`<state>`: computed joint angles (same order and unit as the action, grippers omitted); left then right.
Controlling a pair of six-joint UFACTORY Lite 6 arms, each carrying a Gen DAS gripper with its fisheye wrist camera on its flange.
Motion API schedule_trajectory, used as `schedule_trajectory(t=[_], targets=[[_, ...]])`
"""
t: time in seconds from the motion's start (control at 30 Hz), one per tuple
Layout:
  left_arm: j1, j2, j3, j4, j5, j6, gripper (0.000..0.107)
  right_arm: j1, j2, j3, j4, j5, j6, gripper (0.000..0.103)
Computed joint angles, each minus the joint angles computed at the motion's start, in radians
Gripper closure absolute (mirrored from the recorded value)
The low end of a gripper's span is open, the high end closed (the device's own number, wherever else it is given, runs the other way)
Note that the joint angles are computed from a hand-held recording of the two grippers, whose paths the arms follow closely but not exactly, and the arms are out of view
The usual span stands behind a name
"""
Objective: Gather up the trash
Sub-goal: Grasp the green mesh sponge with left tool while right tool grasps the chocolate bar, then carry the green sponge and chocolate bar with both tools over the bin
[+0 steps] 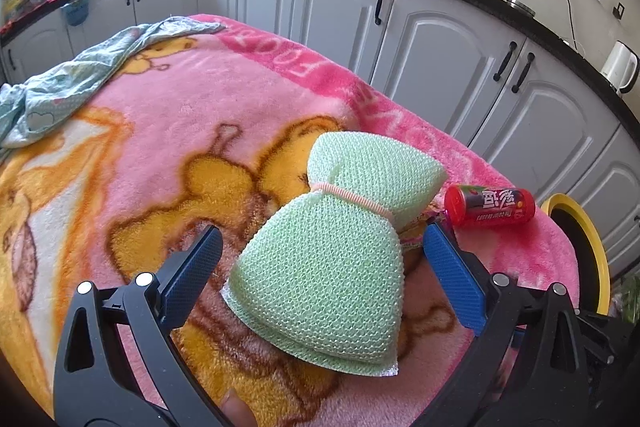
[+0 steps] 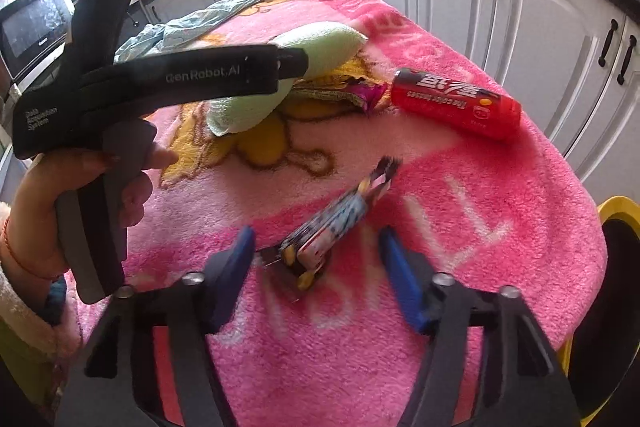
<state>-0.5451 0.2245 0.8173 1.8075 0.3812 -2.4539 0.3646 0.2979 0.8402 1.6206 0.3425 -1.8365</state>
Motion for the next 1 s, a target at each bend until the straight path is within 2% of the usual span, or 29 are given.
schedule_trajectory(t=[0.03, 0.07, 0.1, 0.2, 0.23, 0.5, 0.77, 1.0], targets=[[0.005, -0.006, -0.013, 0.042, -0.010, -0.047, 0.018, -0.015, 0.000, 0.000, -0.009, 0.008, 0.003, 0.068], [0.007, -0.011, -0.024, 0.075, -0.016, -0.086, 0.029, -0.035, 0.006, 0.009, -0.036, 0.022, 0.022, 0.073], [0.009, -0.009, -0.024, 0.075, -0.018, -0.088, 0.035, -0.054, 0.016, 0.019, -0.063, 0.046, 0.043, 0.076], [0.008, -0.022, -0.045, 0.092, -0.026, -0.113, 0.040, -0.087, 0.006, 0.015, -0.100, 0.079, 0.053, 0.079], [0.003, -0.031, -0.054, 0.091, -0.023, -0.116, 0.041, -0.095, -0.006, 0.003, -0.100, 0.088, 0.039, 0.085], [-0.048, -0.134, -0.141, 0.027, 0.011, -0.111, 0.046, -0.119, -0.075, -0.051, -0.138, 0.129, 0.029, 0.086], [-0.157, -0.280, -0.218, -0.187, 0.106, 0.032, 0.046, -0.144, -0.170, -0.097, -0.197, 0.175, 0.062, 0.086], [-0.286, -0.345, -0.196, -0.323, 0.199, 0.149, 0.046, -0.224, -0.280, -0.135, -0.283, 0.242, 0.106, 0.086]])
